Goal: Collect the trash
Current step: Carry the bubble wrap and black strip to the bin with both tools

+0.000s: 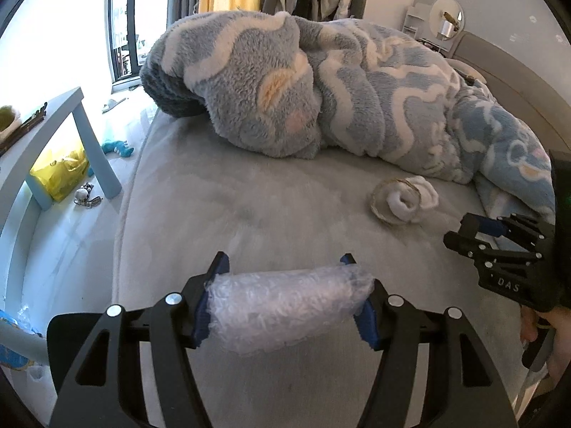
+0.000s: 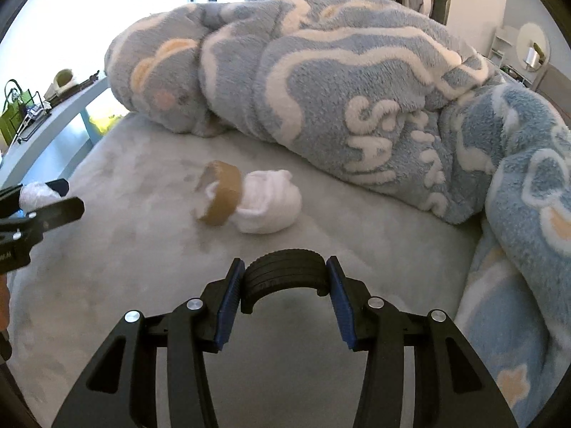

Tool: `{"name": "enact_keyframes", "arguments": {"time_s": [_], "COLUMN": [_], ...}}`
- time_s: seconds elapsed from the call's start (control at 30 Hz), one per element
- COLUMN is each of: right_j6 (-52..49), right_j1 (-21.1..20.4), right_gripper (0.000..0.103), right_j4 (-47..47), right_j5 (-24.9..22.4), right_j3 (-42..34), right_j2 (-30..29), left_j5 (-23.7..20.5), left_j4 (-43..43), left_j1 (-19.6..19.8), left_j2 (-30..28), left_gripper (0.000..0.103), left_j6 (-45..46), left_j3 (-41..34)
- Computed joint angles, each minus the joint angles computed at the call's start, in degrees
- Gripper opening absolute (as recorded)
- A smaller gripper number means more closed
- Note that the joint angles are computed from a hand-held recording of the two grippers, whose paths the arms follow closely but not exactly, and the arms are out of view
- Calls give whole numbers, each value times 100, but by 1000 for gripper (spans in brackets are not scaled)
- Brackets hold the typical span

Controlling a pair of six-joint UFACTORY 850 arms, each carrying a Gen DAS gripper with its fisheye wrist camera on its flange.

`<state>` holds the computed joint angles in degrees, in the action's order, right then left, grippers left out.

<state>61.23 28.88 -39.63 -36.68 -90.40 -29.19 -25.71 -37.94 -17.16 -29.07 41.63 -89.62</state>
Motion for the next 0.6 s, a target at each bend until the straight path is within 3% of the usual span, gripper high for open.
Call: {"name": "enact_keyframes", "arguments": {"time_s": [0.33,0.6], "right_j6": [643,821], "right_j1": [396,565], "right_gripper": [48,48], "right_j4": [-334,-418], "right_j5": [89,213], "right_j3": [394,169], "right_j2": [363,201], "left_j5": [-42,-109], "left_j4": [-741,-1103], "left_j1": [251,477], "left_j2": [616,930], "left_gripper": [66,66], "left_j6": [925,1442], "left_j3": [665,994]}}
